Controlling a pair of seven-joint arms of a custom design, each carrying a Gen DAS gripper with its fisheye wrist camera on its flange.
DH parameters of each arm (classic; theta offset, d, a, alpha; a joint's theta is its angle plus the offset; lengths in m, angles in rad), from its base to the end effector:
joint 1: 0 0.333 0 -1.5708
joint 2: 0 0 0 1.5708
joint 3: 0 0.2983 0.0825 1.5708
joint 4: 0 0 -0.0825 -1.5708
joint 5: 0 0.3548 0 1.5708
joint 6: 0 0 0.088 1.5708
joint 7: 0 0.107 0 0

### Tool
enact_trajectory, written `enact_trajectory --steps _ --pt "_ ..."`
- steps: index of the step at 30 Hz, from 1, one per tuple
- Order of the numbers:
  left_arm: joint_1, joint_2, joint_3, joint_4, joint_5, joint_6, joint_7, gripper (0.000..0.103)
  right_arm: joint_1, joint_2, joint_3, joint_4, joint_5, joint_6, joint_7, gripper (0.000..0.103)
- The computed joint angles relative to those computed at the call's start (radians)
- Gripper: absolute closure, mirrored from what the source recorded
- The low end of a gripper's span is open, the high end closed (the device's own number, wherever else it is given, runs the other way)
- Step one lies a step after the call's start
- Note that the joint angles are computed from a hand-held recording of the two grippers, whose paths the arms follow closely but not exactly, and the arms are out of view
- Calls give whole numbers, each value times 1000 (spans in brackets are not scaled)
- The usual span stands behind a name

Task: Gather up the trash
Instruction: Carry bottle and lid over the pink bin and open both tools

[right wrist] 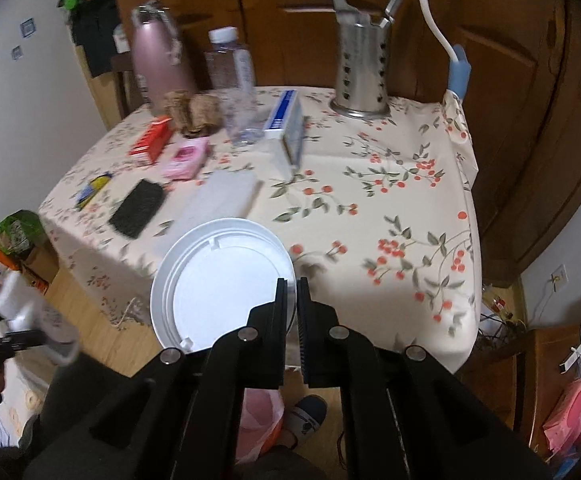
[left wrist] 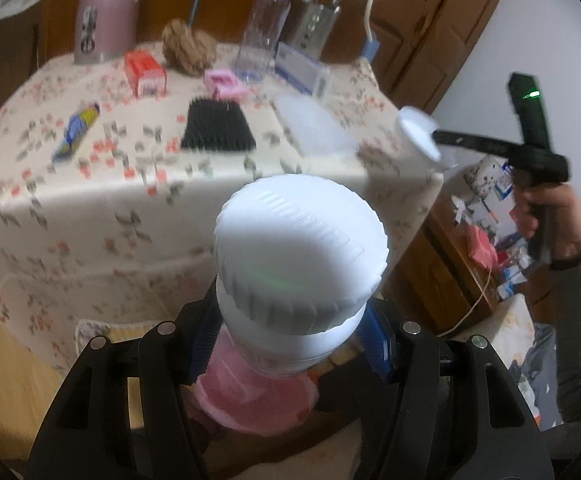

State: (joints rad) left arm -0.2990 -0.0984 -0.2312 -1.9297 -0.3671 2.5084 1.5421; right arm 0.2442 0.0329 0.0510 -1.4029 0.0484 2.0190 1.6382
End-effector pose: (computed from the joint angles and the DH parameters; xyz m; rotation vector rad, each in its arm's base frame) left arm 0.4758 -0.2819 0.5961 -1.7189 2.3002 -1.0858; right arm 0.5400 0.1665 0.7172 -2.0335 1.6300 -0.3890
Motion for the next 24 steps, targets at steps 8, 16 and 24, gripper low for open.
enact_trajectory --steps 8,16,24 --pt "-21 24 -14 -85 -42 5 2 44 28 -169 24 -206 35 46 5 98" --pt "-32 75 -30 -150 -56 19 11 44 58 -248 45 -337 49 59 16 98" --pt "-26 134 -40 -185 -76 20 21 44 85 -274 56 -433 70 58 23 98"
